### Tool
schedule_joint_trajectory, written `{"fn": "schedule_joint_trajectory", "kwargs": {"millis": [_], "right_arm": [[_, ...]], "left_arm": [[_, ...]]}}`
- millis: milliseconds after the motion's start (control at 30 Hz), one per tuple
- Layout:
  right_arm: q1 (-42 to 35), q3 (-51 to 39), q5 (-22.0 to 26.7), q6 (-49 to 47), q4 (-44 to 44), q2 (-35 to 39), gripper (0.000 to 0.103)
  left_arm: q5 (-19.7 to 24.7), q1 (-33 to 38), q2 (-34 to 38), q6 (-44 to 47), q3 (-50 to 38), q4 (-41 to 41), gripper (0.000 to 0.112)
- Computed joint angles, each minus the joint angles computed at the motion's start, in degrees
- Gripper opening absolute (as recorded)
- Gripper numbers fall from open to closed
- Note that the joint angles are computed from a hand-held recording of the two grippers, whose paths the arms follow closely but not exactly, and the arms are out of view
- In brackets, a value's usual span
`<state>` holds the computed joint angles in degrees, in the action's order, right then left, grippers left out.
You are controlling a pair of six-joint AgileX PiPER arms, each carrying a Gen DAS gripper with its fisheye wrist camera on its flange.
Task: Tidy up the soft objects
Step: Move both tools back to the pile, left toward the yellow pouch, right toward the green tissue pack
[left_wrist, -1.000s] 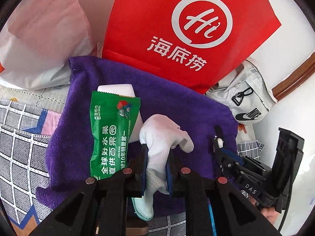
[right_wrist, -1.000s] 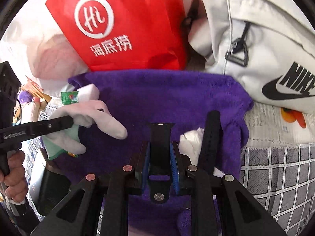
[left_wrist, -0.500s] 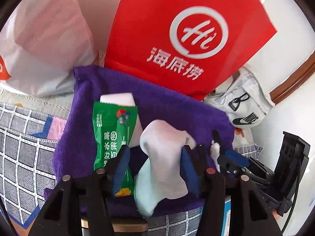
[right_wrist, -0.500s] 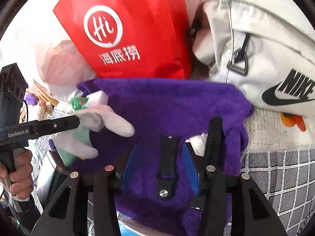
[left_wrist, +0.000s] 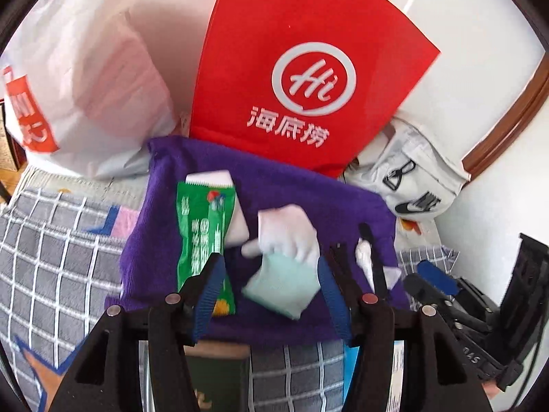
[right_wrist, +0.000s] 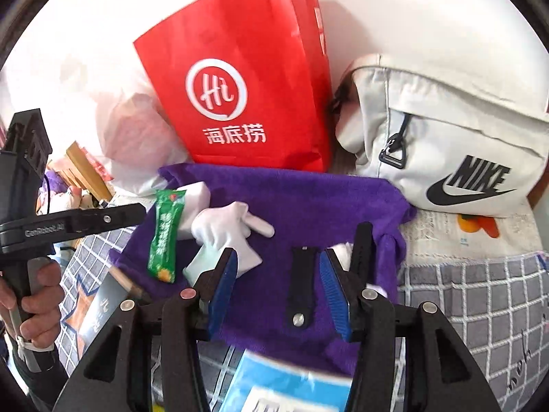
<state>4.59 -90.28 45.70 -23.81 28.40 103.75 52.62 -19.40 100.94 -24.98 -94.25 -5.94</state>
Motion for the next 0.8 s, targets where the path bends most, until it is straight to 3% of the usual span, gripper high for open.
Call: {"fn": "schedule_joint_trajectory", "kwargs": {"millis": [133, 333, 500, 800], "right_arm": [[-0.1, 7.1, 0.8, 1.1, -0.1, -7.1, 0.050], [-0.9, 20.6, 3.7, -2.1, 7.4, -19.6, 0.050], [2.2, 30.6, 4.3, 1.0, 7.6, -29.5, 0.059], [10.1, 42.3, 3.6, 11.7, 5.4, -37.6, 0.064]], "left_arm": [[-1.9, -1.9, -6.4, -3.0, 7.1, 2.2, 0.054], [-2.4, -4.4, -16.4, -7.3, 17.0, 4.6, 0.054], [-3.6, -6.5, -25.2, -12.2, 25.9, 7.3, 0.054], [-5.3, -8.6, -38.1, -16.7, 39.8, 7.7, 0.054]]}}
